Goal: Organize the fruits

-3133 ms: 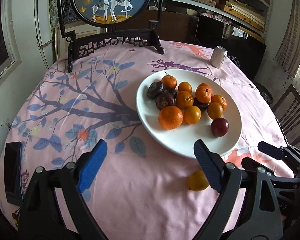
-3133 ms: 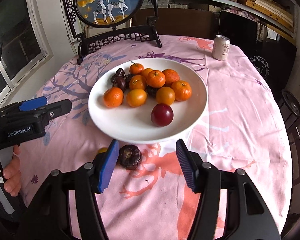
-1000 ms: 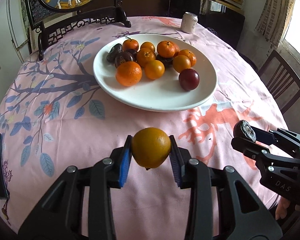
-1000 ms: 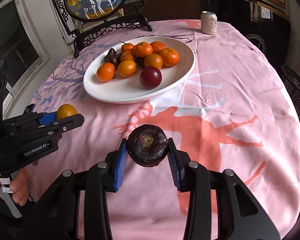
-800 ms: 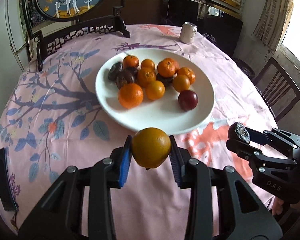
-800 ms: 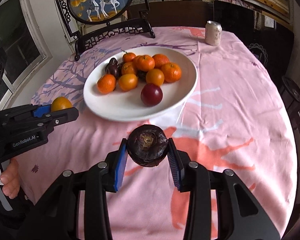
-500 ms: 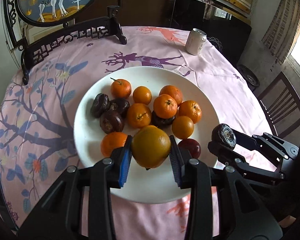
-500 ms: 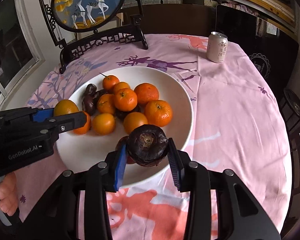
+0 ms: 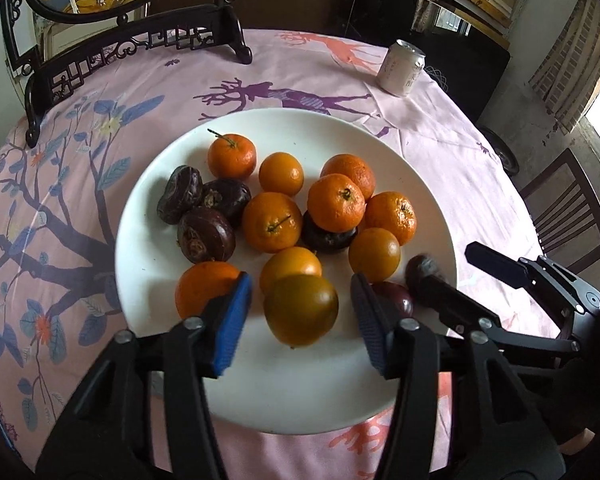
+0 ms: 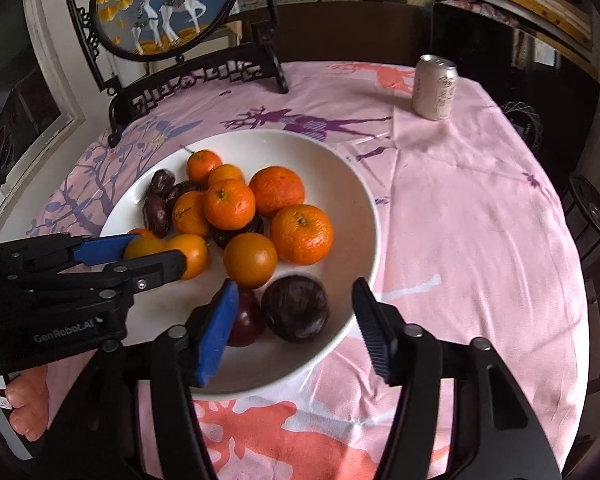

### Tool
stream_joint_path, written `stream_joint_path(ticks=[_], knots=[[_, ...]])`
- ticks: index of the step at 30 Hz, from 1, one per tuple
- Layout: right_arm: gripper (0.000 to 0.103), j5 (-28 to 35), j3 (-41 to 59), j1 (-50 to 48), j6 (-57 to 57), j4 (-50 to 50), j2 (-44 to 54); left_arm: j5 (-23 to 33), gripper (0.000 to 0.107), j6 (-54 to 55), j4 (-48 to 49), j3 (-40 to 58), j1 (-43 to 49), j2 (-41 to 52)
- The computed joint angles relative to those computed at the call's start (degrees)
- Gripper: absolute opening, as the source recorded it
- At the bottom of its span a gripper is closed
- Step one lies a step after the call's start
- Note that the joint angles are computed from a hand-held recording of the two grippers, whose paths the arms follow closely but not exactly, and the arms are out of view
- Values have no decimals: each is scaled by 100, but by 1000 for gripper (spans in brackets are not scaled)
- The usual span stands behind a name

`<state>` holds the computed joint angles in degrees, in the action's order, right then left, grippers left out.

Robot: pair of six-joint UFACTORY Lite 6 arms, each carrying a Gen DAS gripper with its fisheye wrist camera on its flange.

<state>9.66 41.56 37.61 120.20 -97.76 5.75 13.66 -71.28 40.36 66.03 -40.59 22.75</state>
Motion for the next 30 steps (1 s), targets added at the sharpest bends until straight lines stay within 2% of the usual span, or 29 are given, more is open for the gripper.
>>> stream_joint_path(ticks=[1, 2, 3, 4, 5, 6, 8, 11, 14, 17, 26, 30], knots=[[62, 29, -110, -1, 12, -11, -172, 64, 72, -471, 469, -108, -28, -136], [63, -19, -214, -13, -190, 193, -350, 110, 84, -944, 952, -249, -53, -303], [63, -21, -312, 8, -557, 601, -525, 99, 88, -1381, 1404, -447, -76, -524], [66, 83, -447, 104, -861, 998, -729, 123, 89, -1686, 1715, -613, -108, -709], [73, 236, -582, 240, -1036, 1283, -917, 230, 89, -2025, 2037, -785, -179, -895], [77, 463, -728, 446, -1160, 1551, -1110, 396, 89, -2344, 2322, -971, -280, -1079], [93, 1128, -1024, 1068, -1135, 1933, -1460, 786, 96, -2905, 2747, -1453, -546, -1503], [102, 2333, -1475, 2333, -509, 2291, -1843, 1611, 99, -3844, 3200, -2285, -1127, -2171], [102, 2999, -1723, 3299, 249, 2752, -1878, 2151, 99, -4448, 3143, -3159, -1699, -2920], [102, 2891, -1930, 3652, 877, 2841, -1958, 2554, 99, -4673, 2799, -3704, -2195, -3403], [102, 3361, -1462, 4129, 684, 3334, -1612, 3018, 99, -4664, 2367, -4224, -2677, -4138], [102, 3360, -1422, 4142, 658, 3384, -1579, 3169, 99, -4673, 2317, -4292, -2774, -4275]])
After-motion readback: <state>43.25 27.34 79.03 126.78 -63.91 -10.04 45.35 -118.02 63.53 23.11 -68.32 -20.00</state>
